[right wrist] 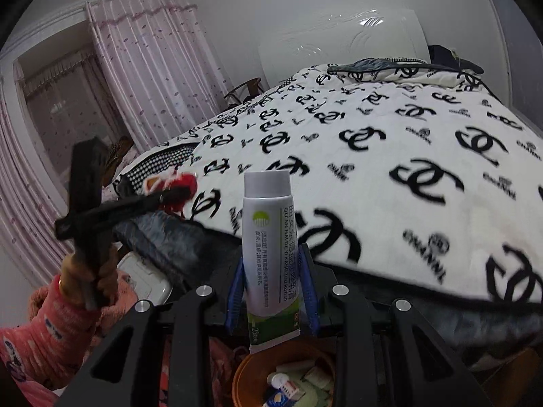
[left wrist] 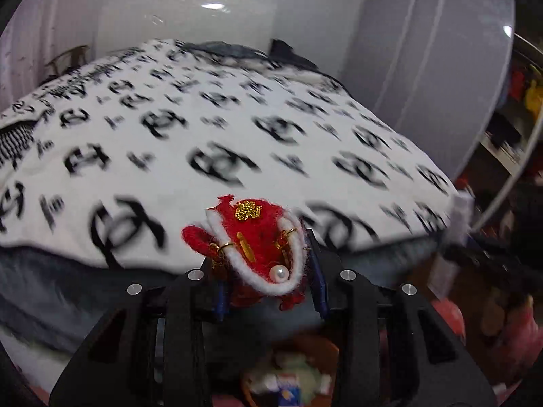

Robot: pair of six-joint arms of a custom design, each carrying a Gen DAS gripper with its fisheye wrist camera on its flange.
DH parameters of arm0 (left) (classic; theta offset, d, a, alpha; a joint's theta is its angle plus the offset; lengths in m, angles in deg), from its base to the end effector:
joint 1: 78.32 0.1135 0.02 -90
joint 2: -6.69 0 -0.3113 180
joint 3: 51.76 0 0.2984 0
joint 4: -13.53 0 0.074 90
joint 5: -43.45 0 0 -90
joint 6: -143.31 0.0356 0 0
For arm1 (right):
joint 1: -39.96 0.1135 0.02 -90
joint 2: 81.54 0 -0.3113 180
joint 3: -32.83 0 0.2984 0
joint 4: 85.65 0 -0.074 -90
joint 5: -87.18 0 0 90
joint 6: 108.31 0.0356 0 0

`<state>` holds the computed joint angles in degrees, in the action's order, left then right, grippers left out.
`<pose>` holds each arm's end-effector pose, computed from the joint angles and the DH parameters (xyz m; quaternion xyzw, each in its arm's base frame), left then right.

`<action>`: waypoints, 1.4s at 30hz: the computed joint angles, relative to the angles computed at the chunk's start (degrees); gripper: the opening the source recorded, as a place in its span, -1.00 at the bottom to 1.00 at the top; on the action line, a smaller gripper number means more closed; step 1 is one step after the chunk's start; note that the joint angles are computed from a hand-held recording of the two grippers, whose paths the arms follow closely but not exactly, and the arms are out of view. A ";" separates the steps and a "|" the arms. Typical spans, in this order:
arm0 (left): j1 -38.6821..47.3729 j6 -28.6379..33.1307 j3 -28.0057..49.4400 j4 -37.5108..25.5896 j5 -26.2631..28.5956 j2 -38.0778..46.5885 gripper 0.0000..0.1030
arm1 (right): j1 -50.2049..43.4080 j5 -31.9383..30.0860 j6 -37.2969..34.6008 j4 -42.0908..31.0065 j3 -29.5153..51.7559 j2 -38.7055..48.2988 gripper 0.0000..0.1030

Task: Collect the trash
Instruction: 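Drop the red ornament into the bin with left tool while right drops the ointment tube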

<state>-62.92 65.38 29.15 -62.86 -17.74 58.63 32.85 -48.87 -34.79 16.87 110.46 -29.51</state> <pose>0.1591 0.0260 0.4257 0.0641 0.9047 -0.1417 0.3967 0.1605 0.0058 0.4102 -0.1984 0.8565 0.3004 0.3698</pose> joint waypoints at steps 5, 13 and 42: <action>-4.85 -1.49 -10.81 -3.72 -2.69 -10.09 -0.30 | -0.95 0.31 -3.19 -4.59 -6.47 -4.85 -0.42; -22.04 -20.49 -32.94 0.27 -12.52 -13.01 -0.30 | 9.45 10.79 3.46 -0.57 -22.27 -8.55 -0.42; -38.70 -38.56 -43.54 18.91 -24.58 9.70 0.57 | 16.20 24.65 18.57 21.73 -40.25 10.18 0.49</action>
